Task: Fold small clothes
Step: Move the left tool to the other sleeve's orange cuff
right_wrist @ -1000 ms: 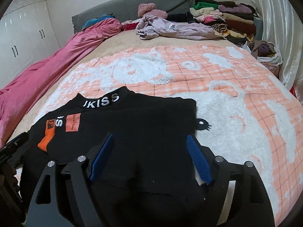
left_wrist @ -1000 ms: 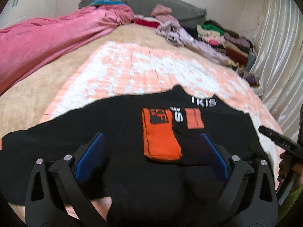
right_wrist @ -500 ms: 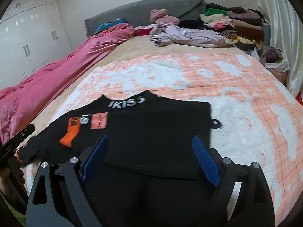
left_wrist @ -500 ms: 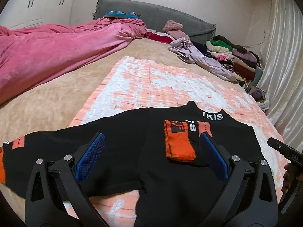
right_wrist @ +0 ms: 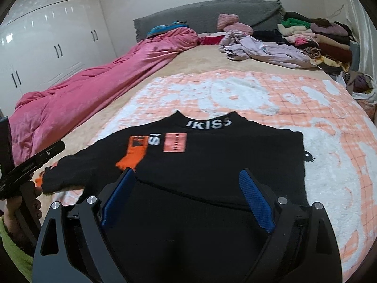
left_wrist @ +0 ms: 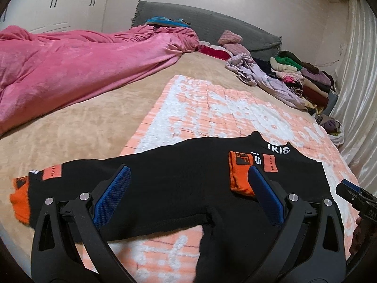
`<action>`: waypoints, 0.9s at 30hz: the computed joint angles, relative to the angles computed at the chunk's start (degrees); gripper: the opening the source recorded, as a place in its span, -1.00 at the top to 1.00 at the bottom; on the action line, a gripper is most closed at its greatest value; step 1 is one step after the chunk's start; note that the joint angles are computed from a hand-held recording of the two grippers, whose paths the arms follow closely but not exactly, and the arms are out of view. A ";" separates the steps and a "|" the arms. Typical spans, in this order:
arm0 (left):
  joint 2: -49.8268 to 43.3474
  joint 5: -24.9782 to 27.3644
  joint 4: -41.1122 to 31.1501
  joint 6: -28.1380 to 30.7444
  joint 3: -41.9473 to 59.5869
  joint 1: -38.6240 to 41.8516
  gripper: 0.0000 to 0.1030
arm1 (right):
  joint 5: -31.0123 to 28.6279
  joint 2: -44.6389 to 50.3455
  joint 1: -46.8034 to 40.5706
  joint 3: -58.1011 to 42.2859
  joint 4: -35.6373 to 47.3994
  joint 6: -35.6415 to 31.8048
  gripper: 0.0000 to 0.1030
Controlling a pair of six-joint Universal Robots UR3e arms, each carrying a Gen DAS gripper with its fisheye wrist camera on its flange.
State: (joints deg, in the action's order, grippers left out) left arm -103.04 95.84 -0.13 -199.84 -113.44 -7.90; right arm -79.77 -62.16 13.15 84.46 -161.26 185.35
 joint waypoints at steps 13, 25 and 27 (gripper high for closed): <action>9.24 1.69 -2.46 0.32 -5.97 2.07 -0.81 | 0.46 -0.80 2.80 -1.75 0.59 0.47 -0.74; 20.65 -0.16 -6.33 1.29 -13.28 7.86 -0.81 | 0.34 -0.94 5.46 -4.19 1.10 0.78 -0.83; 22.32 -0.57 -6.77 1.49 -14.32 8.96 -0.81 | 0.16 -0.67 6.03 -5.07 1.62 0.71 -0.83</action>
State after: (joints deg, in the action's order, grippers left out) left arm -80.72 95.28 -6.90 -198.35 -127.77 1.06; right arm -79.61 -62.83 19.17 79.40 -159.64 186.07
